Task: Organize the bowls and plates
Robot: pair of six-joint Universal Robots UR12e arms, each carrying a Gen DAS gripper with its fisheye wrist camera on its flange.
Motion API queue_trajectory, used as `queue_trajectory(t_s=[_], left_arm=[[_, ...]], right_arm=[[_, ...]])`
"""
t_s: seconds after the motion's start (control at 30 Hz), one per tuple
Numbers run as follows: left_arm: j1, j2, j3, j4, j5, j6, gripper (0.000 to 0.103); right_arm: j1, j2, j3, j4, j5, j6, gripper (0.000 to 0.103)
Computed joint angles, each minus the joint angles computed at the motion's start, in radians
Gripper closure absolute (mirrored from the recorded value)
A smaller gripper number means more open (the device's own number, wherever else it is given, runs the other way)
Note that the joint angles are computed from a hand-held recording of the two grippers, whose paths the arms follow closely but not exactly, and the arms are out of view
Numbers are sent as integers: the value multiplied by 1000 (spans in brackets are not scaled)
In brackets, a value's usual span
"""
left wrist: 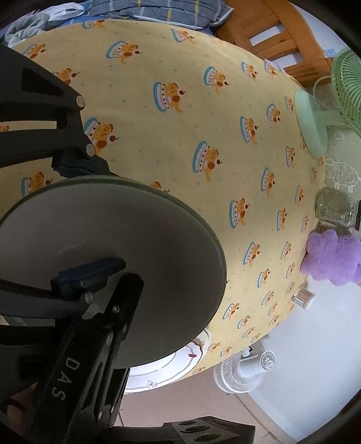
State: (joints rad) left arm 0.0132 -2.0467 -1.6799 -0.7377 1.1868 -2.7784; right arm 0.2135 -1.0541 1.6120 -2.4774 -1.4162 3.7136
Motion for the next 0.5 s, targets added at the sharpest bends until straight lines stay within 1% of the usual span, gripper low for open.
queue_trajectory(t_s=[0.17,0.27,0.33,0.5], left_arm=[[8,11,-5,-30,-15,-5,55],[8,17,-5,-60,-12,26,55],[11,23,-12,-66,-17,40,55],[15,43,-27,-80,-37,76,54]], right_arm=[[5,-7,-2,23,-10,46,62],[7,-16,6,40,-3,86,62],[10,-25,19,37,-5,117,62],[21,-51,40,34,-36,152,62]])
